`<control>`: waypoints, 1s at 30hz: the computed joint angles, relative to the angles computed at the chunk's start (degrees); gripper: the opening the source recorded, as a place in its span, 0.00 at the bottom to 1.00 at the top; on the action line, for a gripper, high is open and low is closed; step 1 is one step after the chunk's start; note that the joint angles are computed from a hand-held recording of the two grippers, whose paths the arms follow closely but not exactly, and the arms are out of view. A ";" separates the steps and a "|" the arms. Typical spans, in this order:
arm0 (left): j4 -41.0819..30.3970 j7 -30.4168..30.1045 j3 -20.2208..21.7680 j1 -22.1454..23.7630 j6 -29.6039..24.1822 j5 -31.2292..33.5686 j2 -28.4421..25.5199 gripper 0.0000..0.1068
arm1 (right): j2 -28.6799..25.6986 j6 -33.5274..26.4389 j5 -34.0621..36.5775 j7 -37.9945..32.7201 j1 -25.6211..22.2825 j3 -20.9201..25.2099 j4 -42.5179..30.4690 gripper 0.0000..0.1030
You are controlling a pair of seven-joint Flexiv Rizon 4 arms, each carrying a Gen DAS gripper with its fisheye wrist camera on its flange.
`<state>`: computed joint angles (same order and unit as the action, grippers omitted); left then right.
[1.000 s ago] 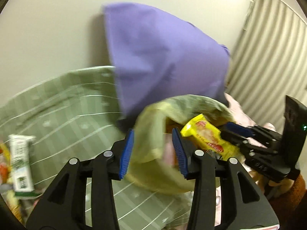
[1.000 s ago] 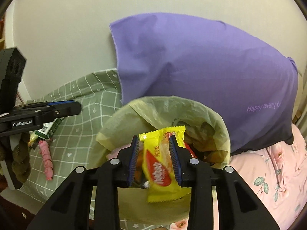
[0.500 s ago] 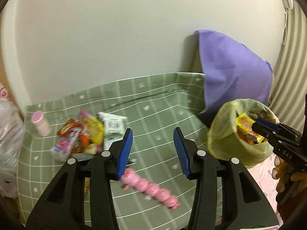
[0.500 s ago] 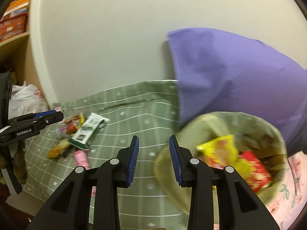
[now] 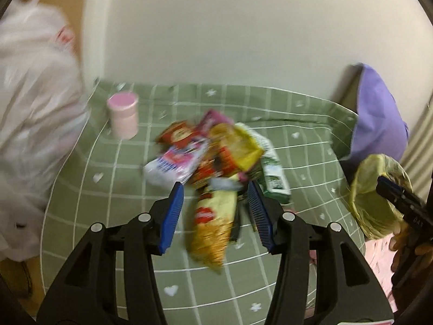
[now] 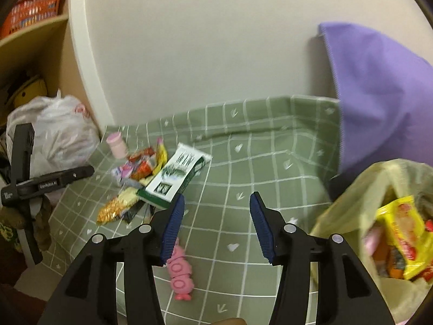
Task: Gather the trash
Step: 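Reach the left gripper to the long yellow snack bag while the right gripper grasps a pink wrapper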
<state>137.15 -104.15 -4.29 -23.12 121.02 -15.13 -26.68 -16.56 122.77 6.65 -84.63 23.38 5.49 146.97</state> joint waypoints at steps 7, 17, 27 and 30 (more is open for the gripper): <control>-1.76 -4.63 -7.84 10.74 -4.75 12.38 -2.78 0.45 | -5.47 -2.08 -4.65 2.28 -0.67 1.18 -4.03 0.46; -9.35 0.14 -4.94 6.40 -16.65 4.73 -6.84 0.32 | -9.16 -3.64 -10.92 6.37 -4.11 2.69 -7.25 0.46; -1.03 -4.21 -5.37 8.40 -13.03 7.10 -3.00 0.33 | -16.38 -9.77 -21.80 3.06 -5.04 3.91 -21.94 0.46; 0.59 -5.27 -5.81 9.54 -11.17 8.59 -1.71 0.35 | -21.61 -18.05 -30.64 5.10 -10.66 9.66 -31.55 0.46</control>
<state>137.74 -109.42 -10.10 -13.58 109.85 -6.54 -28.40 -38.16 104.72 -23.99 -79.53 12.72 15.15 115.43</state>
